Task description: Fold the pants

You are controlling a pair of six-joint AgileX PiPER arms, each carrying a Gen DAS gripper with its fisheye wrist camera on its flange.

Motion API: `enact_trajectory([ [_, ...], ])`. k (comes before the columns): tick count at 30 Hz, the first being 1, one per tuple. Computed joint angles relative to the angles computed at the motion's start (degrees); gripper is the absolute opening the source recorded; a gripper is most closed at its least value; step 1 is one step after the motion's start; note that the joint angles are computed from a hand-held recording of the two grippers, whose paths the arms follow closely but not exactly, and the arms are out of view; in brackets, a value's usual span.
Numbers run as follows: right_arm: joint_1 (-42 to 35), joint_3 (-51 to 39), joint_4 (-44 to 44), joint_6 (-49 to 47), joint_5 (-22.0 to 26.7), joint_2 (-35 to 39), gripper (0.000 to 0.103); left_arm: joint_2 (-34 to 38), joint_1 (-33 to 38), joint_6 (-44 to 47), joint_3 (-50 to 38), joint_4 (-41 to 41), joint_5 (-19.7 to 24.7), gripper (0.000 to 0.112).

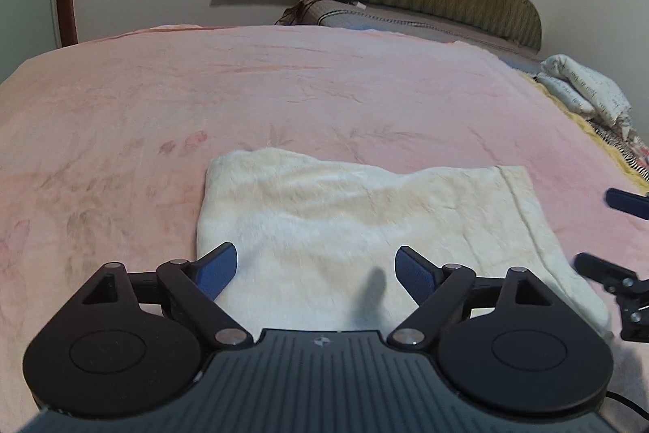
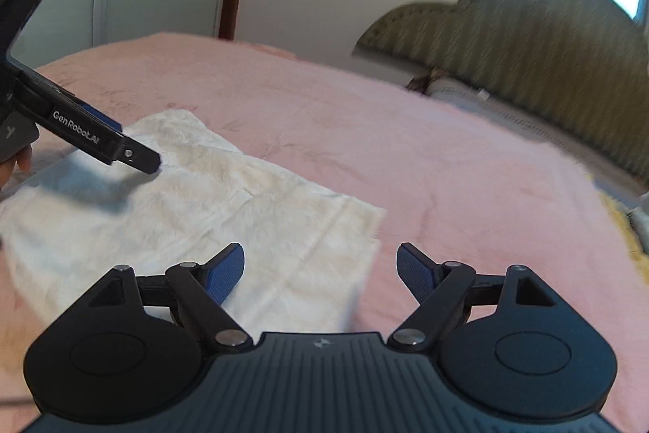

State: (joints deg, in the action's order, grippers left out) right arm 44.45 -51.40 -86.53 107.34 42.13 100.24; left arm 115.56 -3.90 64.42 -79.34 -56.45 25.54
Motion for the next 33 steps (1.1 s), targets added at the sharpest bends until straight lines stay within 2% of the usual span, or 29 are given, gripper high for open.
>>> enact_trajectory([
  [1,3.2,2.3,-1.0,2.2,4.8,-0.7,0.083,-1.1,0.7,3.5,2.1,-3.9,0.1,0.087],
  [3,10.0,4.5,0.5,3.6,15.8,0.4,0.083,-2.3,1.6,5.0,4.3,-6.3,1.3,0.087],
  [4,12.4,4.9,1.7,3.7,18.9,1.2,0.083,-2.9,2.2,6.7,5.5,-8.3,2.3,0.087],
  [7,17.3,6.2,1.7,2.4,20.3,2.1,0.083,-5.2,2.9,11.9,9.3,-13.4,2.5,0.087],
  [10,20.3,2.5,2.0,-4.6,24.4,6.5,0.083,-6.9,2.7,14.7,11.8,-15.2,2.1,0.088],
  [14,19.4,-1.3,3.3,-13.1,21.8,9.0,0.083,-7.3,2.6,15.4,13.2,-15.2,1.3,0.089],
  [23,17.6,-9.0,1.8,-20.6,24.5,17.5,0.081,-7.8,1.2,19.1,15.0,-17.8,-1.1,0.092],
  [25,16.4,-11.7,1.6,-24.4,23.6,19.9,0.061,-8.0,1.8,18.3,14.8,-17.4,0.0,0.092],
  [26,15.9,-12.8,1.7,-26.8,22.5,20.7,0.043,-8.0,2.0,17.7,14.7,-17.1,0.5,0.092],
  [27,15.6,-13.6,1.9,-28.4,21.4,21.4,0.029,-8.2,2.3,17.7,14.7,-17.2,0.9,0.092],
  [29,15.5,-14.2,2.4,-30.5,20.2,21.8,0.015,-8.3,2.6,17.8,14.6,-17.1,1.2,0.092],
  [33,16.6,-13.5,4.4,-31.1,21.0,20.7,0.010,-8.7,3.2,17.4,14.8,-16.7,2.5,0.092],
])
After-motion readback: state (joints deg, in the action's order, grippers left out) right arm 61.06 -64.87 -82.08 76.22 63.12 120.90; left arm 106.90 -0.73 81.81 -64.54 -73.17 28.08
